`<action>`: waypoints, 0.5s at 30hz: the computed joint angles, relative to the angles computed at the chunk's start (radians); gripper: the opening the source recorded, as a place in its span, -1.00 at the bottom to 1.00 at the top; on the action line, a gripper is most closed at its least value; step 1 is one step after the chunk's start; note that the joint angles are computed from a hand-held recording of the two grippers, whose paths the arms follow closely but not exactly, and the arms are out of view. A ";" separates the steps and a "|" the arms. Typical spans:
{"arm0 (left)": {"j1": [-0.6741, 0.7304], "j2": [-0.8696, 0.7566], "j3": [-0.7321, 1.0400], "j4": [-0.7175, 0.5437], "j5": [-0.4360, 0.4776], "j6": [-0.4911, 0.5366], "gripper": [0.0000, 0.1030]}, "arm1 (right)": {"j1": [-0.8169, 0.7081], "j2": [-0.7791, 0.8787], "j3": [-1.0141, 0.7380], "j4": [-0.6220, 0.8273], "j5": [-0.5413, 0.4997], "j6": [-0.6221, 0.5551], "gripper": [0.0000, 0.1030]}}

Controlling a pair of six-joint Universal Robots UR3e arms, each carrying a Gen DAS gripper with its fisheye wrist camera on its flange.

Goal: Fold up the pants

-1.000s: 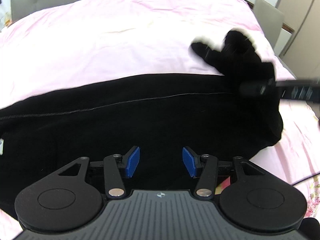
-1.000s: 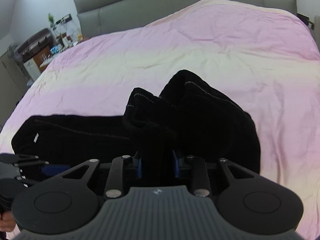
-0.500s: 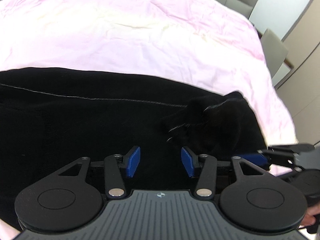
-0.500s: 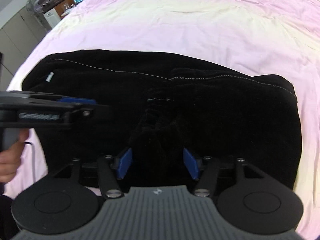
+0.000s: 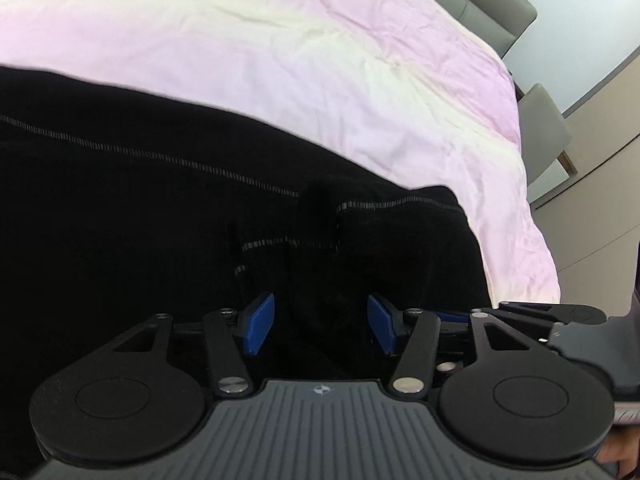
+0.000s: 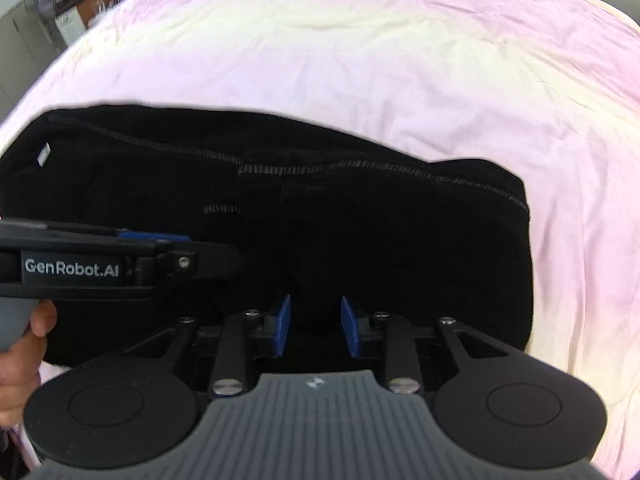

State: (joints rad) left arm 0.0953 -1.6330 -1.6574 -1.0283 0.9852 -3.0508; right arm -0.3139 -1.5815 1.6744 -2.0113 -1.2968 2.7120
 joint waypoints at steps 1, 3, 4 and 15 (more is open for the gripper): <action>-0.017 0.001 -0.012 0.021 0.019 -0.009 0.20 | 0.012 0.011 0.002 0.004 -0.021 -0.005 -0.51; -0.067 0.008 -0.027 0.061 0.103 -0.016 0.20 | 0.013 0.007 0.034 -0.015 -0.026 -0.010 -0.51; -0.090 0.011 -0.038 0.090 0.139 -0.022 0.19 | 0.007 0.002 0.046 -0.021 -0.020 -0.015 -0.51; -0.081 0.169 -0.112 0.149 0.137 0.018 -1.00 | -0.032 -0.044 0.028 0.020 0.003 -0.013 -0.26</action>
State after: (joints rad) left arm 0.0143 -1.4640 -1.7695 -0.8791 1.1225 -3.0325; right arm -0.3458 -1.6255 1.7020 -1.9916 -1.2937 2.6987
